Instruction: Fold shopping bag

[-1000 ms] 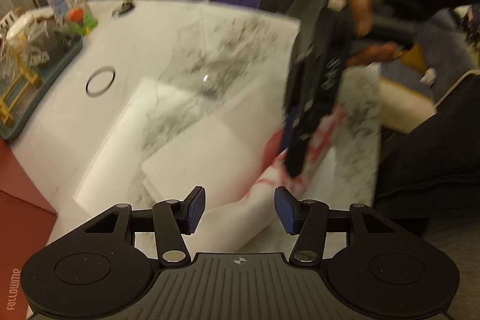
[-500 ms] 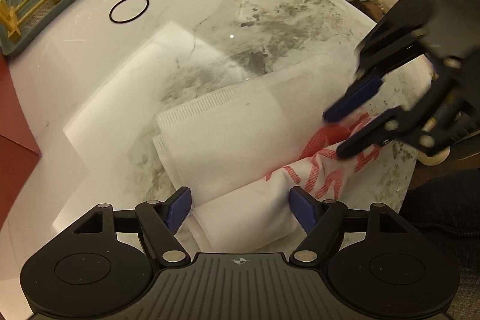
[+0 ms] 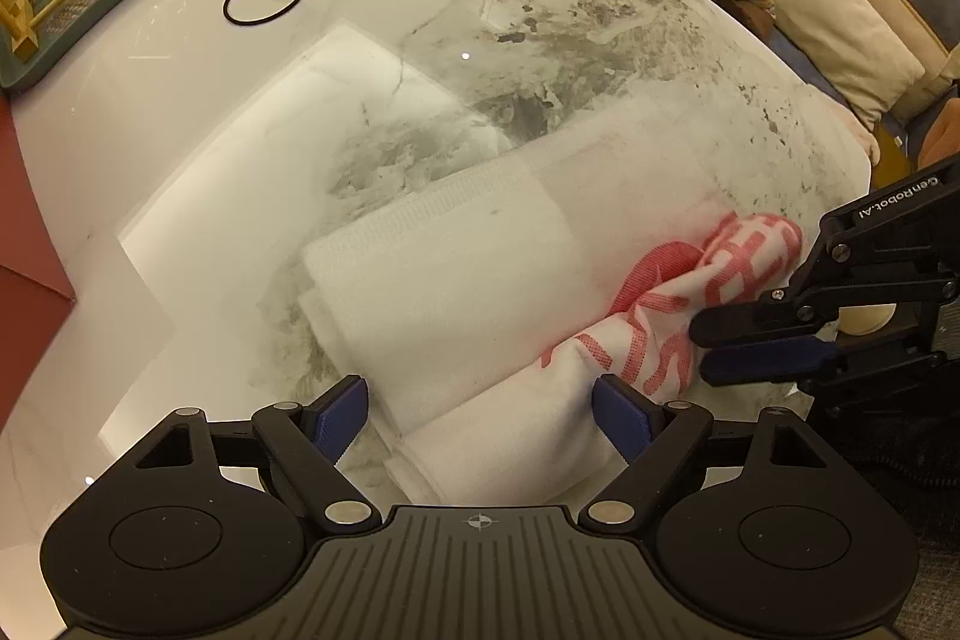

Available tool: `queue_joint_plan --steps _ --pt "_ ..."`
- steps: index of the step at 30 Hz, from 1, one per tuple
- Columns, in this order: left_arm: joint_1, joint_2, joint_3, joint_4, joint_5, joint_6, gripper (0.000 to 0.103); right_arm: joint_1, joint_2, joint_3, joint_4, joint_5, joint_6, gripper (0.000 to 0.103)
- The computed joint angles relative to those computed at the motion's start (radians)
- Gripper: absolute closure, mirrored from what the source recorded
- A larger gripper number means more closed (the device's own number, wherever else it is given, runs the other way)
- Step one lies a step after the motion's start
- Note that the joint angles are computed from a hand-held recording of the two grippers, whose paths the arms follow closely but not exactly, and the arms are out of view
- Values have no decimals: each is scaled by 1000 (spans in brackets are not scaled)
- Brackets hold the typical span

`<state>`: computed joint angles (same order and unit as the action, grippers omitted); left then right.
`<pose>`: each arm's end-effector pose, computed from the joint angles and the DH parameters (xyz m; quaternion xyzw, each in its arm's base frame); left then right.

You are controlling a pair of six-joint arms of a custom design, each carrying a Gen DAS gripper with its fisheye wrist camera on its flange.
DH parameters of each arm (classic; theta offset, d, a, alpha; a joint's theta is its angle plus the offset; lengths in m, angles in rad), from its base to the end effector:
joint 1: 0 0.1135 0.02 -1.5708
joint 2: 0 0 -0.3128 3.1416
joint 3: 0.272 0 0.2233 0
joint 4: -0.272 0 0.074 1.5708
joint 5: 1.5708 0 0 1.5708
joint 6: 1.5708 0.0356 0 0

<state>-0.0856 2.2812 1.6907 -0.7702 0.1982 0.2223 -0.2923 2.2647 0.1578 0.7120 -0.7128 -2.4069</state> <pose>0.4565 -0.0462 0.1742 0.1620 0.9763 -0.0910 0.1108 0.1785 -0.0294 0.0390 -0.8282 0.4319 -0.0041 0.3571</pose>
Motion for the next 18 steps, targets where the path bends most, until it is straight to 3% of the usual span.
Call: queue_joint_plan --steps 4,7,9,13,15,18 --pt "10 3 -3 -1 21 -11 19 -4 129 -27 185 -44 -143 83" --pt "8 10 10 -12 18 -8 17 9 154 -33 243 -73 -184 59" --pt "9 14 16 -16 17 -8 16 13 102 -9 159 -58 -182 56" --pt "6 11 11 -8 15 -5 15 109 -82 90 -159 84 6 77" --pt "4 -4 -10 14 12 2 15 175 -135 147 -282 155 160 83" --pt "-3 -79 -106 133 -8 20 15 267 -175 372 -669 251 460 86"
